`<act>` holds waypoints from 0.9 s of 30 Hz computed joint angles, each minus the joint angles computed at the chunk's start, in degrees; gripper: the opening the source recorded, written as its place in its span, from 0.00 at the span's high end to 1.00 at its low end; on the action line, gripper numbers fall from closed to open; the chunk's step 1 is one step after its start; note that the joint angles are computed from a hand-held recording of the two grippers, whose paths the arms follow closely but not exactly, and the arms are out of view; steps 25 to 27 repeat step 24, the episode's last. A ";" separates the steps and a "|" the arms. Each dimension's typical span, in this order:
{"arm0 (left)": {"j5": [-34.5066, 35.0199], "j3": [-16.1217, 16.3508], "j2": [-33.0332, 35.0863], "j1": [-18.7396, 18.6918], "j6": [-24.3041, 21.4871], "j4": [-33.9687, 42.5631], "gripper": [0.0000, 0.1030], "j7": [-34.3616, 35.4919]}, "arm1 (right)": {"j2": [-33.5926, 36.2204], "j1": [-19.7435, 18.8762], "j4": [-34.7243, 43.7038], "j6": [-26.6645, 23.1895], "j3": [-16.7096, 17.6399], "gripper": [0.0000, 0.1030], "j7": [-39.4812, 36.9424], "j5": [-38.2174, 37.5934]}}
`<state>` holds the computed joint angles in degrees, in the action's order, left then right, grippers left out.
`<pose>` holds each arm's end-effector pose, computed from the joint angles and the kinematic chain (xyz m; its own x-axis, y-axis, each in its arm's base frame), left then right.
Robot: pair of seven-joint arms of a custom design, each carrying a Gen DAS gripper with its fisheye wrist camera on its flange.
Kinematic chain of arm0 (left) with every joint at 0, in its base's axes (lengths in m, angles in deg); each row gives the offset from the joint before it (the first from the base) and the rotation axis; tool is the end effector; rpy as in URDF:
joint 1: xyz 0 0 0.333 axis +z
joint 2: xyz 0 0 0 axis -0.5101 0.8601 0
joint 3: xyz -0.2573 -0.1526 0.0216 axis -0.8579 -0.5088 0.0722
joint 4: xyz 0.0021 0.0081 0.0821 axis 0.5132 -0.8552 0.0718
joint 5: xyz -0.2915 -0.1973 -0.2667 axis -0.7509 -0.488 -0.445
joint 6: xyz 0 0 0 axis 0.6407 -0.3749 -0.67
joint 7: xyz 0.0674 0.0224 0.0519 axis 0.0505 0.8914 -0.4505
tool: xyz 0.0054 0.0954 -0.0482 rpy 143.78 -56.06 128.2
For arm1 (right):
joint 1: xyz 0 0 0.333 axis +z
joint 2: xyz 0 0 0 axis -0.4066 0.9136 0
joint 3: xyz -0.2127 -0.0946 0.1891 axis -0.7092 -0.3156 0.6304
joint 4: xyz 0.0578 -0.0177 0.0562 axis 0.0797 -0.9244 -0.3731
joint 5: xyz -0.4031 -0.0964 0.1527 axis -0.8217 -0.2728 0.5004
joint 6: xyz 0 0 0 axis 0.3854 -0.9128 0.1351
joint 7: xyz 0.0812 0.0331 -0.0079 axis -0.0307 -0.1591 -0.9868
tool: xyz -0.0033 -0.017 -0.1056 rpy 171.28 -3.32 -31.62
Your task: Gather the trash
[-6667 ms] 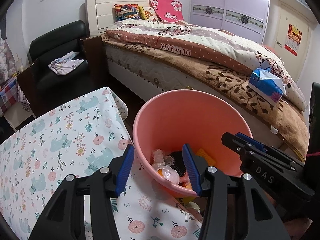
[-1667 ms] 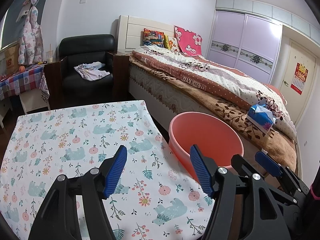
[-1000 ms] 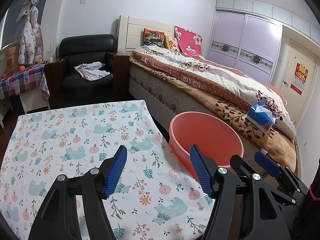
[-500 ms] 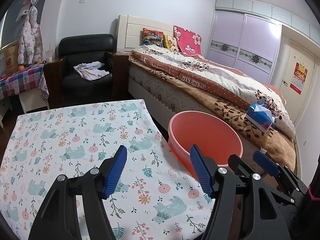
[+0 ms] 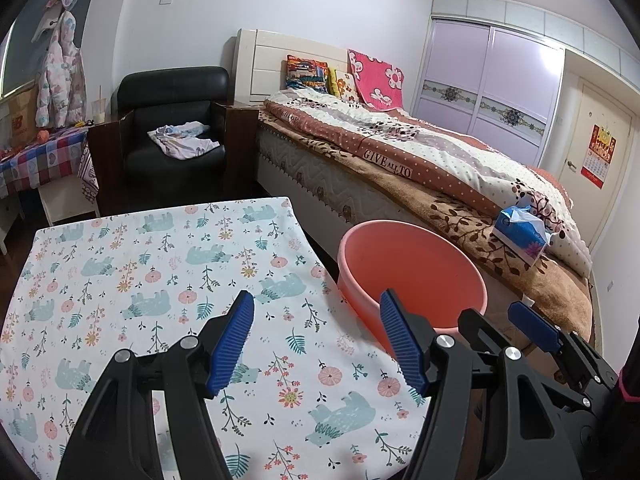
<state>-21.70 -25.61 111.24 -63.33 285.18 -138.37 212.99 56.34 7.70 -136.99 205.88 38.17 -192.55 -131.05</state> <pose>0.4875 -0.4238 0.3232 -0.2818 -0.9461 0.1599 -0.5617 0.0275 -0.8269 0.4434 0.3889 0.3006 -0.1367 -0.9809 -0.1382 -0.4618 0.1865 -0.8672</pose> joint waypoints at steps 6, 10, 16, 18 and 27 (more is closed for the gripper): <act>-4.24 -0.43 0.68 0.46 -0.36 1.53 0.37 3.65 | -0.68 -0.05 -0.87 -0.01 0.01 0.38 0.99 -0.44; -6.32 -1.43 1.57 1.04 0.19 2.84 0.37 7.30 | -1.64 -0.35 -2.04 -0.09 0.19 0.38 1.47 -0.54; -10.11 -3.41 2.76 2.29 1.23 5.51 0.38 13.10 | -2.31 -0.88 -2.92 0.38 0.30 0.38 1.54 -0.49; -11.51 -4.37 3.09 3.18 1.35 6.28 0.38 14.59 | -2.49 -0.95 -3.03 0.49 0.39 0.38 1.49 -0.31; -12.55 -6.13 3.46 4.84 2.33 6.87 0.38 15.65 | -3.65 -1.33 -4.28 0.87 0.64 0.38 1.72 -0.62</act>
